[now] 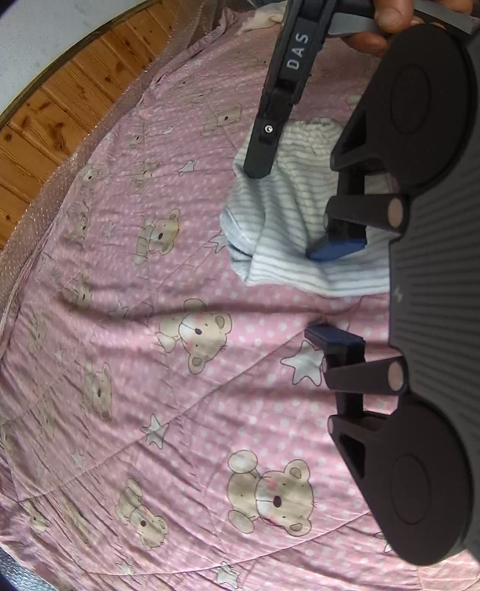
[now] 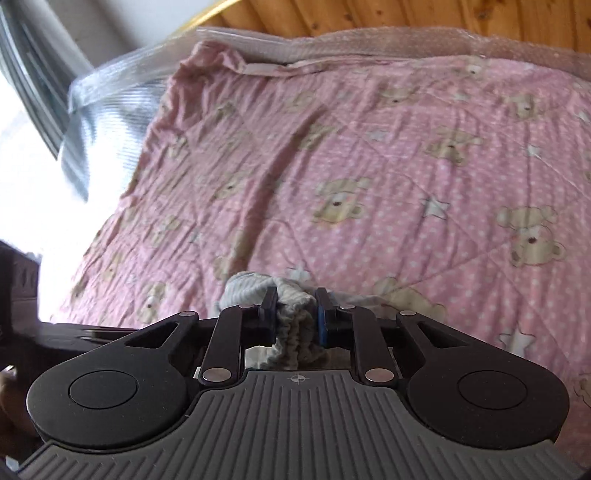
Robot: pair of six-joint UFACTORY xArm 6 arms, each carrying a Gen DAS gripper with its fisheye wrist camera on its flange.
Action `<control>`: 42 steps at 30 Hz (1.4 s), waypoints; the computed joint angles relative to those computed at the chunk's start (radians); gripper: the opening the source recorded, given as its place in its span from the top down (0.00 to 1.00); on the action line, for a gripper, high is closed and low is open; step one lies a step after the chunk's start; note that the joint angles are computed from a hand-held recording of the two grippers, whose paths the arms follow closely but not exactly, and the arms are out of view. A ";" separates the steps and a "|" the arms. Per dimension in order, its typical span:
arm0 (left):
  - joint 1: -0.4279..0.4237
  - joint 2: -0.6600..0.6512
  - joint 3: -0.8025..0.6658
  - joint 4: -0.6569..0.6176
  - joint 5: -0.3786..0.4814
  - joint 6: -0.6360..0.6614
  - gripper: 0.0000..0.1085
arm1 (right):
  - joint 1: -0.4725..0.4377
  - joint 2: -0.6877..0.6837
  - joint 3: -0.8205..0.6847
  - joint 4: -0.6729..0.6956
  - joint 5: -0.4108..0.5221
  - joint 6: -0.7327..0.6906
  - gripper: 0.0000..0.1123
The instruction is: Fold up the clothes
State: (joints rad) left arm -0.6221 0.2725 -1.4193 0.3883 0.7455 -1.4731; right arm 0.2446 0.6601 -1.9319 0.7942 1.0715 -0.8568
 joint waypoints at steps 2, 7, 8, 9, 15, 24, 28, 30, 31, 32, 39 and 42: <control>-0.005 -0.004 0.004 0.004 0.001 -0.007 0.64 | -0.004 0.005 0.012 -0.013 -0.017 0.015 0.84; 0.007 -0.059 0.077 0.018 -0.111 -0.050 0.68 | -0.009 -0.017 0.001 0.037 0.008 -0.028 0.67; 0.008 -0.063 0.080 0.017 -0.121 -0.045 0.68 | -0.010 -0.026 -0.004 0.061 0.017 -0.053 0.64; 0.007 -0.062 0.078 0.017 -0.128 -0.033 0.68 | -0.012 -0.033 -0.010 0.085 0.028 -0.077 0.55; -0.004 0.007 0.004 -0.070 -0.070 0.084 0.68 | 0.086 0.165 -0.330 -0.199 0.215 -0.119 0.86; -0.010 -0.090 0.076 -0.005 -0.070 0.043 0.69 | -0.005 -0.013 -0.045 0.012 0.001 -0.040 0.68; 0.026 -0.102 0.080 0.061 -0.156 -0.007 0.69 | -0.059 -0.205 0.210 0.131 -0.030 -0.172 0.68; 0.046 -0.032 0.016 0.018 -0.198 0.059 0.69 | -0.053 -0.236 0.284 0.118 -0.043 -0.208 0.68; 0.050 0.008 -0.021 -0.022 -0.208 0.112 0.69 | -0.045 -0.238 0.310 0.102 -0.067 -0.217 0.70; 0.050 0.048 -0.063 -0.066 -0.201 0.169 0.69 | -0.035 -0.236 0.335 0.078 -0.109 -0.219 0.71; -0.011 0.261 -0.403 -0.036 0.126 0.275 0.68 | -0.050 -0.191 0.326 0.048 -0.153 -0.192 0.63; -0.029 0.153 -0.302 -0.026 0.110 0.178 0.66 | -0.064 -0.190 0.272 -0.003 -0.067 -0.119 0.60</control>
